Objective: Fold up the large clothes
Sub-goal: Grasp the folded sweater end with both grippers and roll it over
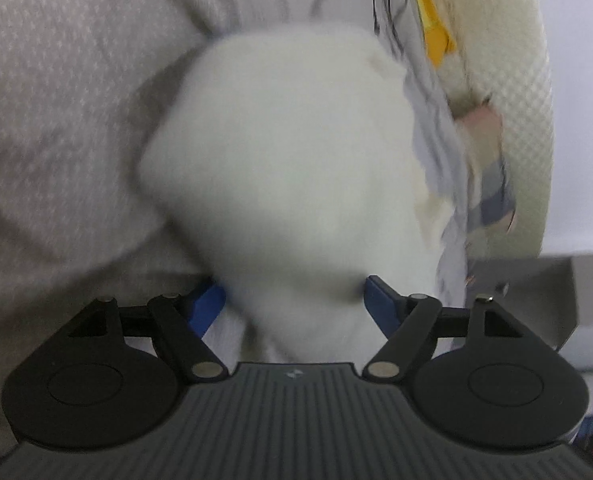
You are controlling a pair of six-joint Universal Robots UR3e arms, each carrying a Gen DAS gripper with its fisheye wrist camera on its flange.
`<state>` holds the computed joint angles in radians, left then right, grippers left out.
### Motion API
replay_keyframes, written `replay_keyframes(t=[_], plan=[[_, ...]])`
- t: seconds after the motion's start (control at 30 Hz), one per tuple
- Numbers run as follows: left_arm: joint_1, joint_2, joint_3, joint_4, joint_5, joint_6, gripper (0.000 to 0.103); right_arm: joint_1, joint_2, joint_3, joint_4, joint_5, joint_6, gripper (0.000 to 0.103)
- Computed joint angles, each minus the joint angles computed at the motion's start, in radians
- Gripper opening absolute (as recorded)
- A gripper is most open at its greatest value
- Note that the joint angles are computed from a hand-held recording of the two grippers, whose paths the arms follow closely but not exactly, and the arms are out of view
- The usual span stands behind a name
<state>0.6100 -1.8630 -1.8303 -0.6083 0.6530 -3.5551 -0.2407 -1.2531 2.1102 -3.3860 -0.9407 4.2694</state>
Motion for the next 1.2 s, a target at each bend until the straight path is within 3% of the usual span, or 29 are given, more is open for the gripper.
replay_keyframes(t=[0.07,0.13,0.2,0.37,0.43,0.53,0.67,0.83,0.93,1.03,1.1,1.2], plan=[[0.008,-0.021,-0.009,0.082,-0.016,-0.051,0.079,0.014,0.026,-0.025,-0.052,-0.013,0.012,0.09],[0.011,-0.03,-0.015,0.13,-0.015,-0.078,0.071,0.029,0.038,-0.039,-0.083,-0.034,-0.002,0.09],[0.001,-0.027,-0.003,0.129,0.018,-0.065,0.053,0.044,0.041,-0.052,-0.072,-0.063,-0.041,0.089],[-0.031,-0.02,0.012,0.202,0.073,-0.068,0.036,0.057,0.026,-0.08,0.034,-0.143,-0.095,0.064],[-0.045,-0.015,0.016,0.241,0.094,-0.062,0.034,0.059,0.005,-0.068,0.036,-0.162,-0.126,0.051],[-0.041,0.029,-0.035,0.303,0.095,-0.051,0.03,0.067,-0.01,-0.057,0.007,-0.18,-0.144,0.042],[-0.014,0.116,-0.108,0.346,0.059,-0.021,0.029,0.08,-0.048,-0.023,-0.083,-0.212,-0.181,0.039],[0.049,0.305,-0.19,0.285,-0.021,0.111,0.029,0.049,-0.17,0.085,-0.171,-0.186,-0.21,0.038],[0.096,0.433,-0.229,0.173,-0.085,0.178,0.029,-0.003,-0.272,0.176,-0.177,-0.13,-0.211,0.038],[0.155,0.595,-0.252,-0.047,-0.143,0.297,0.029,-0.051,-0.4,0.256,-0.126,-0.083,-0.213,0.039],[0.209,0.705,-0.239,-0.272,-0.187,0.415,0.029,-0.091,-0.514,0.297,-0.032,-0.041,-0.24,0.039],[0.339,0.882,-0.164,-0.835,-0.249,0.745,0.029,-0.155,-0.709,0.338,0.162,0.031,-0.288,0.039]])
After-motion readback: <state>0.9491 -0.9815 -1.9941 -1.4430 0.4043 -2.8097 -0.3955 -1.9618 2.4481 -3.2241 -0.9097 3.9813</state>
